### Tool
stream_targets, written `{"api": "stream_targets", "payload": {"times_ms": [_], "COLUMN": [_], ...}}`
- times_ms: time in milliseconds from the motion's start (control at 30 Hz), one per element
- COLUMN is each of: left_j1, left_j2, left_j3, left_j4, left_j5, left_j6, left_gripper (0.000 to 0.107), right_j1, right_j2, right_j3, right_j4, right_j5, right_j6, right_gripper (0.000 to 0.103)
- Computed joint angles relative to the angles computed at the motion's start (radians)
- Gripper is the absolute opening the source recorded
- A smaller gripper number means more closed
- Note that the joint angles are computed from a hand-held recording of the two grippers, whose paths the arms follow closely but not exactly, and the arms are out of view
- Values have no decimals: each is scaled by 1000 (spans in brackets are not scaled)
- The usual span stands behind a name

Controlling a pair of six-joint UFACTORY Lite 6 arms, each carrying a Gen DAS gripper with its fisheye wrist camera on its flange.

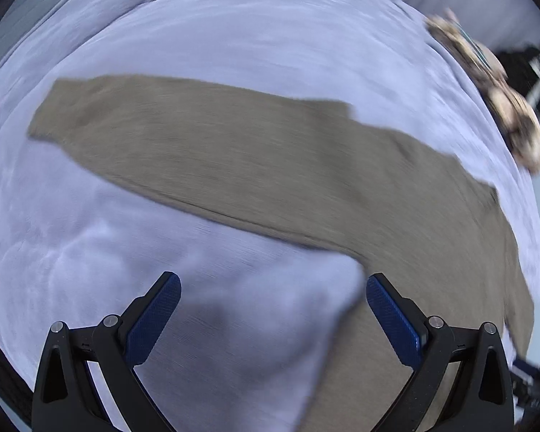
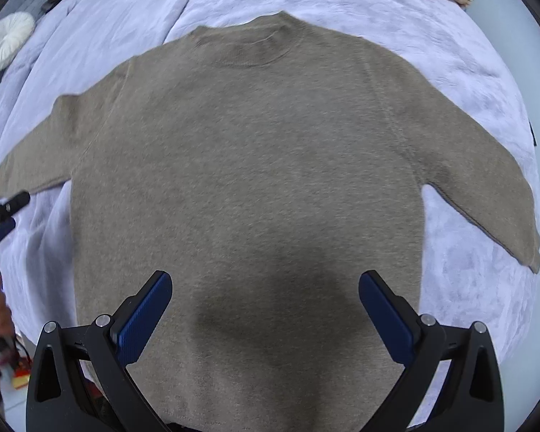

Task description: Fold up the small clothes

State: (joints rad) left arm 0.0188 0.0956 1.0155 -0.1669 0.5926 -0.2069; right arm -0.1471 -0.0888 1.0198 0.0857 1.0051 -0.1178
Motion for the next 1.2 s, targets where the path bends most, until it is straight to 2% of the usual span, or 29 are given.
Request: {"api": "stream_targets", "payload": {"times_ms": [133,233,333,433,500,533,567,600,633,667,700,867,1033,1133,1200], "left_j1": [272,396,449,469,491,499,511,513,517,525,520,418,167,-59,-203], "left_j2": [140,307,423,437,415,406,396,410,441,442,436,296,178,224,304], "left_j3": [23,127,218,226,204,195,182,196,229,224,222,195,257,377,489], "left_j4": [-167,-355,-495,-659,-835,-919,-990,-1028,-1059,-1104,-1126,-1172,-1119,-1052,-938], "left_j5": [-104,-112,-129,-165,-165,-165,-149,-109,-57,-32,-22,18,42,14,-29], "left_j6": [246,417,525,677,857,940,1016,1050,1069,1110,1133,1195,1139,1052,926], "left_gripper": [103,103,103,103,102,90,61,44,20,11,11,11,11,11,11], "right_j1": [106,180,236,276,296,301,304,304,298,294,287,221,107,-24,-105], "right_j2": [-6,0,8,11,13,13,12,11,5,4,1,-45,-79,-107,-114], "right_j3": [-18,-30,-44,-55,-59,-60,-60,-59,-58,-57,-56,-91,-125,-133,-146], "right_j4": [-38,-67,-78,-85,-91,-91,-92,-92,-88,-86,-85,-51,-8,31,62], "right_j5": [7,14,28,37,42,44,45,47,54,55,58,46,26,40,32], "right_j6": [65,120,154,173,183,185,188,189,183,181,176,128,42,-50,-99], "right_gripper": [103,103,103,103,103,103,103,103,103,103,103,103,103,103,103]}}
